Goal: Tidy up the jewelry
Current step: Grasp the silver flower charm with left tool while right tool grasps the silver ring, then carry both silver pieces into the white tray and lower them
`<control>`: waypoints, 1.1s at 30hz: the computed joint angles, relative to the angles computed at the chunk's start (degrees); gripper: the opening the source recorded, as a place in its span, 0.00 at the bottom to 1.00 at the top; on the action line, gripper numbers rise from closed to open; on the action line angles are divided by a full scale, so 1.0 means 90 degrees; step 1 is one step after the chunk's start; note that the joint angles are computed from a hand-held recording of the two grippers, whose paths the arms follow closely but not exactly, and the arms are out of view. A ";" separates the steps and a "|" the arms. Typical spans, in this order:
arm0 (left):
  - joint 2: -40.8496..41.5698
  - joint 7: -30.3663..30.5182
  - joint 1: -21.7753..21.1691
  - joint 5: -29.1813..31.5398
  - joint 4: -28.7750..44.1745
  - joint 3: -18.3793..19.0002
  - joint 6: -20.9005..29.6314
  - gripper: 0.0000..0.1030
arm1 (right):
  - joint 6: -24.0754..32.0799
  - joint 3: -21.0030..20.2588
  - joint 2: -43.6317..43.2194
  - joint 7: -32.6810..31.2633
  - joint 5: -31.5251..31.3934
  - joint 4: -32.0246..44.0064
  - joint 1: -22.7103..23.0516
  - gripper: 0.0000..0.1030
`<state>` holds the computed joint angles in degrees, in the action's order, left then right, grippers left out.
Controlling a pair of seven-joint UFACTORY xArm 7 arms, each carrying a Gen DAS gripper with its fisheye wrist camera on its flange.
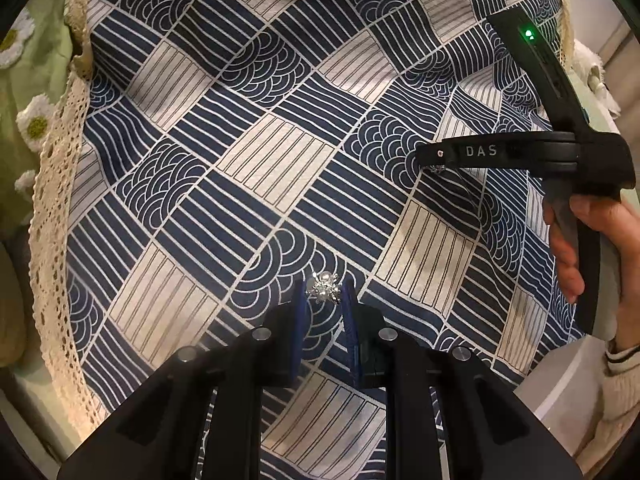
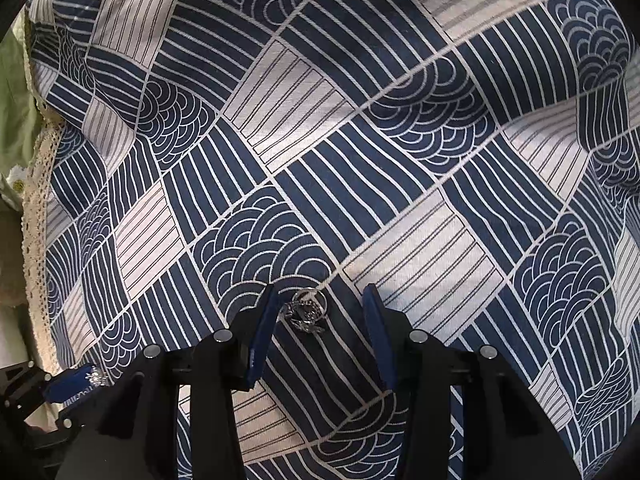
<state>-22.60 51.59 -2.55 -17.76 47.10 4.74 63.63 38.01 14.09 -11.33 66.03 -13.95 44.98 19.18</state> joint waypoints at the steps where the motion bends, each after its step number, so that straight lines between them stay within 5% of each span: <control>1: -0.0006 0.0005 0.0003 -0.0003 0.0001 0.0006 0.0005 0.16 | 0.0087 0.0036 0.0054 0.0014 -0.0068 0.0077 0.0003 0.42; 10: -0.0076 0.0048 -0.0034 -0.0019 -0.0023 -0.0012 0.0058 0.16 | 0.1065 0.0134 0.0599 0.0183 -0.0777 0.0736 0.0278 0.26; 15: -0.0086 0.0018 -0.0038 -0.0007 -0.0017 -0.0013 0.0074 0.16 | 0.1017 0.0044 0.0619 0.0272 -0.0737 0.0744 0.0421 0.23; 25: -0.0297 0.0161 -0.0015 -0.0108 0.0010 0.0111 0.0301 0.16 | 0.1133 0.0171 -0.0657 0.0035 -0.0144 0.0115 0.0365 0.23; 33: -0.1741 0.0731 -0.0118 -0.0248 -0.0486 0.0412 0.0972 0.16 | 0.1650 0.0865 -0.2509 -0.0162 0.0467 -0.0413 0.0861 0.23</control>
<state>-38.27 58.17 -3.61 -19.99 42.73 8.45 72.37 52.86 21.87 -33.92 64.58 -9.75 41.26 26.93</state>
